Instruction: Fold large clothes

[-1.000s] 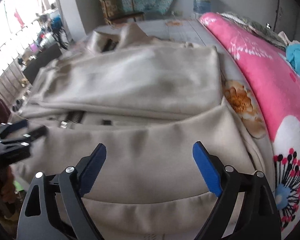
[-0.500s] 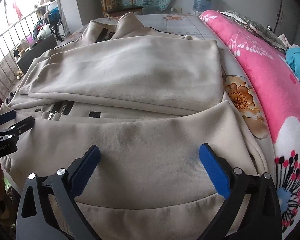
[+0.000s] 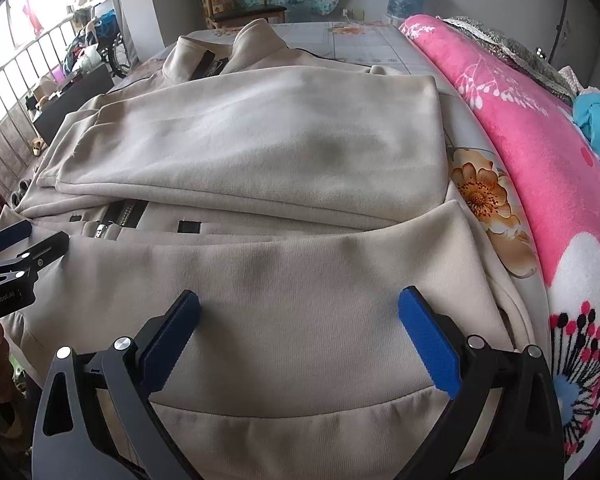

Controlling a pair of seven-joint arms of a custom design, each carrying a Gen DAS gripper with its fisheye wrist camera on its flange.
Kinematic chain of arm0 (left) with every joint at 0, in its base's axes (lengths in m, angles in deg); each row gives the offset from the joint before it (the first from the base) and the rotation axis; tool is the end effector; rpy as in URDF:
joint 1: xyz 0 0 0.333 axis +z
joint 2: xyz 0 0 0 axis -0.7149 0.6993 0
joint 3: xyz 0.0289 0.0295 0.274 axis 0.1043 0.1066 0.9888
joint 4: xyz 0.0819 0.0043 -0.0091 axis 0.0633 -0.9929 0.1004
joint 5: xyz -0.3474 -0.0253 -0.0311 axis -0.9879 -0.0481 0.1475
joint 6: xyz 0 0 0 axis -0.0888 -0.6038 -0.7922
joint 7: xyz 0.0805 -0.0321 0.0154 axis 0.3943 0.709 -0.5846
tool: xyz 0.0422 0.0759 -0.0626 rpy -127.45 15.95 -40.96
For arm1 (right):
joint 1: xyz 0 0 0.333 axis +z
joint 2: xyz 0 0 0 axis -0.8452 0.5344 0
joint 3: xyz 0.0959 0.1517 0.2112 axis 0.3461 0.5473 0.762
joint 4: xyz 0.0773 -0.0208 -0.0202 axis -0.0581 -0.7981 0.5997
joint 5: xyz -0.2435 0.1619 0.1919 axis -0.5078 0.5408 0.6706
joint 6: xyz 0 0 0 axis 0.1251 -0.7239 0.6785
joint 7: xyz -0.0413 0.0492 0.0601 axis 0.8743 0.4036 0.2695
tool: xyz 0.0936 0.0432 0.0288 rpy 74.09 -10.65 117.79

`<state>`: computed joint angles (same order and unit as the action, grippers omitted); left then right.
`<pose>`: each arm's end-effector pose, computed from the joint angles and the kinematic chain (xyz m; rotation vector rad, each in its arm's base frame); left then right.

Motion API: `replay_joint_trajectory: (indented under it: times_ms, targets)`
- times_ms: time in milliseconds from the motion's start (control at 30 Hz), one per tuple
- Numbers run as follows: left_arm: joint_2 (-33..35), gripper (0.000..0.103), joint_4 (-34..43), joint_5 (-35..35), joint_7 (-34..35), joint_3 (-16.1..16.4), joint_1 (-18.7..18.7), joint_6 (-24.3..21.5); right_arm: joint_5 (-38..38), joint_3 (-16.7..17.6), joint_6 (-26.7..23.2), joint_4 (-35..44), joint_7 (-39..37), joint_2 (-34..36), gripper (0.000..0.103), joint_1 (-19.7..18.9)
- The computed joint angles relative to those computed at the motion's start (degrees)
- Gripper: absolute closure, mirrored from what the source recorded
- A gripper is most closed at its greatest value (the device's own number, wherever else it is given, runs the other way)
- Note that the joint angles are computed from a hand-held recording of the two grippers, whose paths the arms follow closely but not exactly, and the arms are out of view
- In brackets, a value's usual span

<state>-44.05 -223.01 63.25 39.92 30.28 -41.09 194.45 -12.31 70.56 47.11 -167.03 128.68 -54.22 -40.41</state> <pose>0.3872 -0.0663 0.5886 -1.9684 1.7027 -0.5433 0.4643 0.1715 0.5863 -2.1060 1.5974 -0.4275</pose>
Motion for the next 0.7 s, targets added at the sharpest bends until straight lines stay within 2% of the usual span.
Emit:
replay_joint_trajectory:
  times_ms: [700]
  targets:
    - [0.19,0.01,0.23,-0.18,0.09,0.26,-0.1,-0.49,0.11,0.01,-2.08,1.25,-0.16,0.5,0.006,0.11]
